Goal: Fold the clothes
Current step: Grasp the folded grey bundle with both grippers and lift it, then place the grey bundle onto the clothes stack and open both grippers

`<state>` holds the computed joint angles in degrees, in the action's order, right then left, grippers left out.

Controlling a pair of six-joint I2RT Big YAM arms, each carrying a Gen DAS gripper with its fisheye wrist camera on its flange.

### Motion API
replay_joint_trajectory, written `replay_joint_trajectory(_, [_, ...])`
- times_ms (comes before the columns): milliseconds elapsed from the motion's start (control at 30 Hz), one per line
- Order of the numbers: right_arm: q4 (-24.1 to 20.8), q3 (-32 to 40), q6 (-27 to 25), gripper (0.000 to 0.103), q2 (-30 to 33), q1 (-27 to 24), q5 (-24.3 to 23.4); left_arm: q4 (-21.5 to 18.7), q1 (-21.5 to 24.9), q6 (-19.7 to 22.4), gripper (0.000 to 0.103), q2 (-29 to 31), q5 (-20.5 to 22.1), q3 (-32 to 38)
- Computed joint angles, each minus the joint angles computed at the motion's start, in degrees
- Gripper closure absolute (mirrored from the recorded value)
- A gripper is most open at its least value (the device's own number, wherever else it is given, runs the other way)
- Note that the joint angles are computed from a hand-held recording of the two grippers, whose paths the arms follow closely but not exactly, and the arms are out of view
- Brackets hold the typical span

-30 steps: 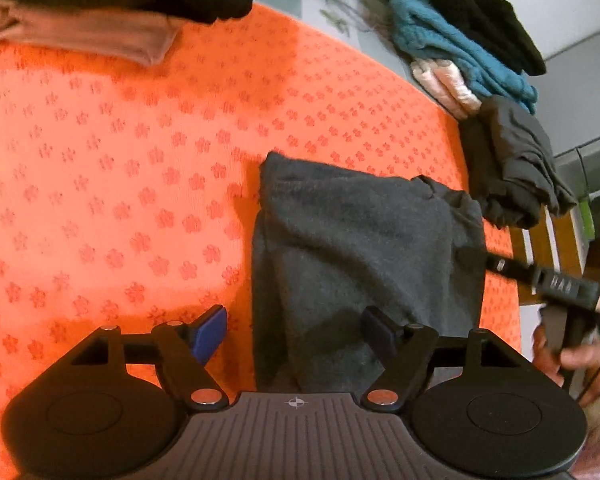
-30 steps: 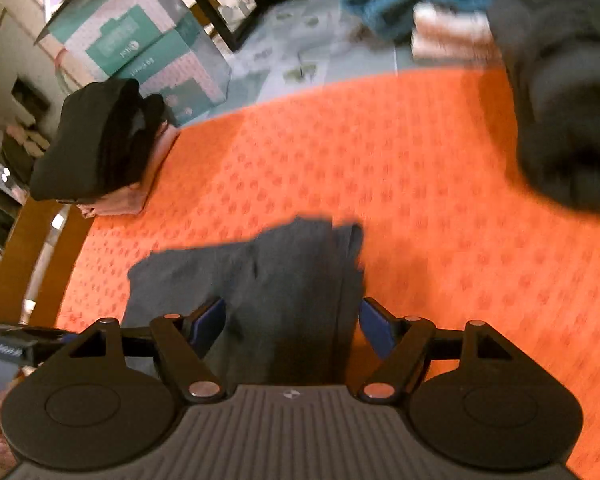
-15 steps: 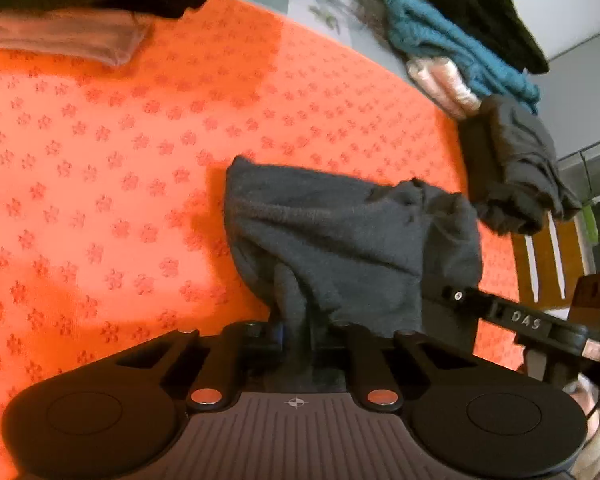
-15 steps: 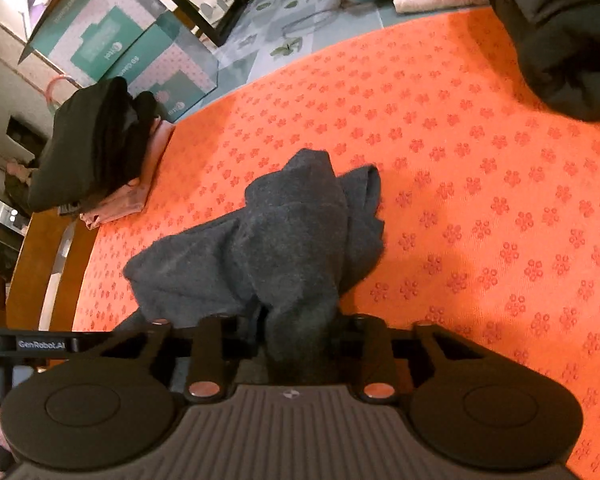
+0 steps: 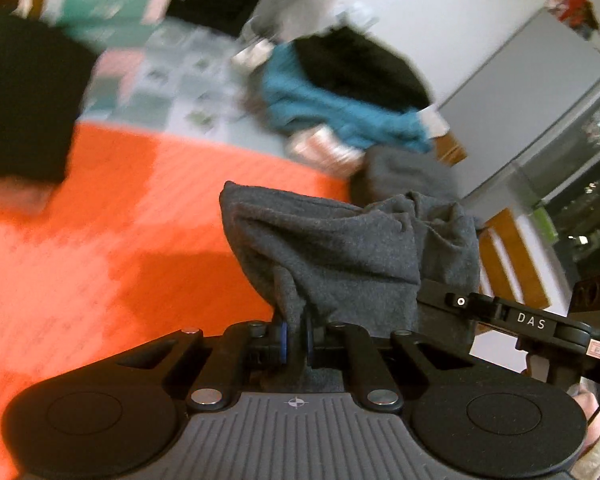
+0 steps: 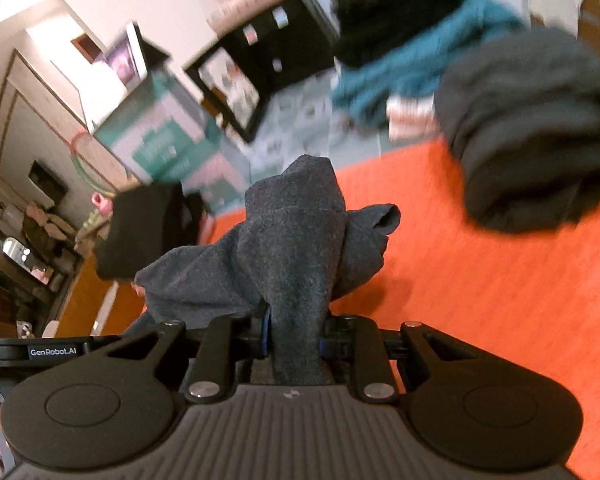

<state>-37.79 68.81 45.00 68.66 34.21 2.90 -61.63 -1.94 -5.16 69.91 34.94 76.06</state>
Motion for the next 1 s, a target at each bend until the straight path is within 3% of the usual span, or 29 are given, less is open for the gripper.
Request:
replay_joint_trajectory(133, [-3.10,3.17,-5.14,0.079,-3.00,-5.24,-1.11,4.11,-5.03,-5.95,0.092,2.04,-0.05,4.99])
replay_joint_trajectory(300, [-6.29,7.51,-11.74,0.079,-4.28,-15.05,-6.13,8.68,-11.74,-13.13,0.092,7.58,-2.18,12.55])
replay_joint_trajectory(467, [-7.96,11.23,-16.53,0.079,-2.43,-26.32,-13.87,11.47,-18.51,-15.39,0.092,14.62,-7.40,21.20])
replay_joint_trajectory(633, [-9.59,16.34,-21.09,0.079,3.11,-34.90,-19.81,10.18,-22.97,-16.11,0.092,23.43,-11.55,31.69])
replay_joint_trajectory(800, [-9.01,19.57,-24.02,0.078,10.62,-40.58,-24.82,6.73,-24.37,-15.88,0.092,32.40,-14.03,41.34])
replay_joint_trajectory(933, [-7.98,20.14,-25.61,0.073,16.87,-41.48,-24.56,1.94,-24.06,-16.12,0.092,39.79,-14.61,47.57])
replay_joint_trajectory(1000, [-7.25,19.87,-26.03,0.068,19.37,-41.18,-22.75,1.57,-23.58,-16.33,0.090,41.35,-13.73,47.46])
